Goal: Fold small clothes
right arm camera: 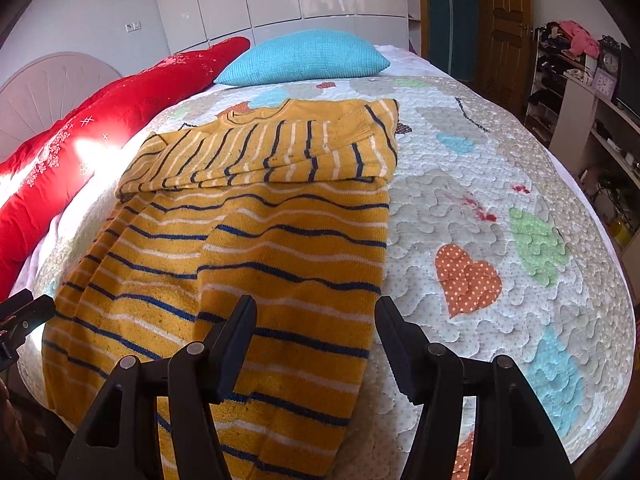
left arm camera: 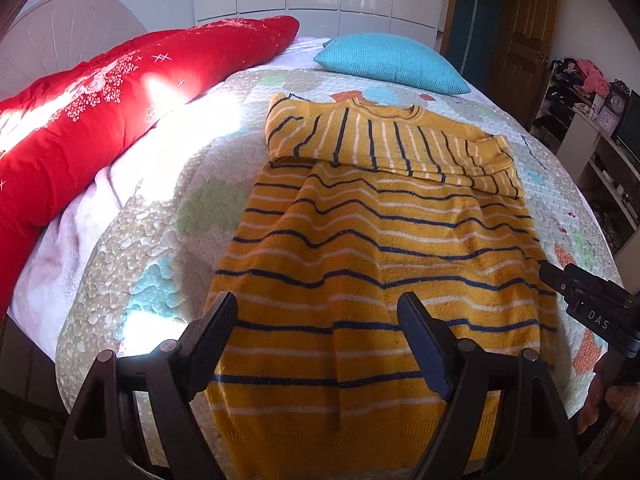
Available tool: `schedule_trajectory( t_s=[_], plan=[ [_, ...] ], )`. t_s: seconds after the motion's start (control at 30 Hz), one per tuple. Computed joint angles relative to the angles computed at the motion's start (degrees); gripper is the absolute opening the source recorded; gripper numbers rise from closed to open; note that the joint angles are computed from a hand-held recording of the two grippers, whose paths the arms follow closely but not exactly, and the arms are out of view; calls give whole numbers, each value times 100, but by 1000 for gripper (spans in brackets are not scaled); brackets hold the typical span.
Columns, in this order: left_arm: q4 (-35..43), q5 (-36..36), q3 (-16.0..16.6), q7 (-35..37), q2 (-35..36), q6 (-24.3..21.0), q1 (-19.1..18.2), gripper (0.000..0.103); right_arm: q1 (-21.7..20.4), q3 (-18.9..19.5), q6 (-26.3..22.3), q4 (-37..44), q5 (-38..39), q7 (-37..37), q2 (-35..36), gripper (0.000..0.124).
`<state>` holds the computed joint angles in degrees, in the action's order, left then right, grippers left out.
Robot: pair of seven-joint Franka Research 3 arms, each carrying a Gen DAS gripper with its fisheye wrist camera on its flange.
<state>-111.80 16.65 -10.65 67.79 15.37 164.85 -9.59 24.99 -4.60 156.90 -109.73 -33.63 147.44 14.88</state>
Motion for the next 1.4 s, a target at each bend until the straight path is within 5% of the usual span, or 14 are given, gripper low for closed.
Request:
schedule_trajectory(
  t_s=[0.17, 0.47, 0.67, 0.8, 0.9, 1.07, 1.13, 1.2, 1.33, 1.4],
  plan=[
    [202, -579, -273, 517, 259, -333, 230, 81, -65, 95, -166, 212, 425, -438, 289, 65],
    [601, -598, -151, 593, 714, -725, 72, 88, 226, -173, -525, 530, 303, -405, 614, 87],
    [601, -233, 8, 361, 775, -618, -102, 93, 282, -310, -169, 333, 119, 11, 583, 93],
    [462, -922, -436, 789, 609, -528, 371, 93, 200, -293, 150, 224, 195, 78, 584, 98],
    [133, -1872, -804, 1325, 288, -70, 888, 93, -101, -23, 433, 123, 880, -447, 571, 102],
    [-177, -1394, -56, 695, -49, 58, 632, 93, -341, 245, 212, 273, 1985, -1486, 629, 103],
    [-256, -1332, 2, 607, -72, -36, 691, 93, -398, 329, 38, 371, 2228, -2002, 649, 103],
    [-356, -1714, -222, 946, -74, -60, 954, 93, -650, 558, 431, 74, 2838, -2540, 460, 95],
    [-477, -3395, -1068, 2490, -23, -166, 1698, 93, -1951, 2020, 1524, -930, 5584, -4596, -161, 84],
    [-503, -3925, -1238, 3051, 23, -83, 1780, 93, -1892, 1953, 1543, -1268, 5847, -4676, -428, 79]
  ],
)
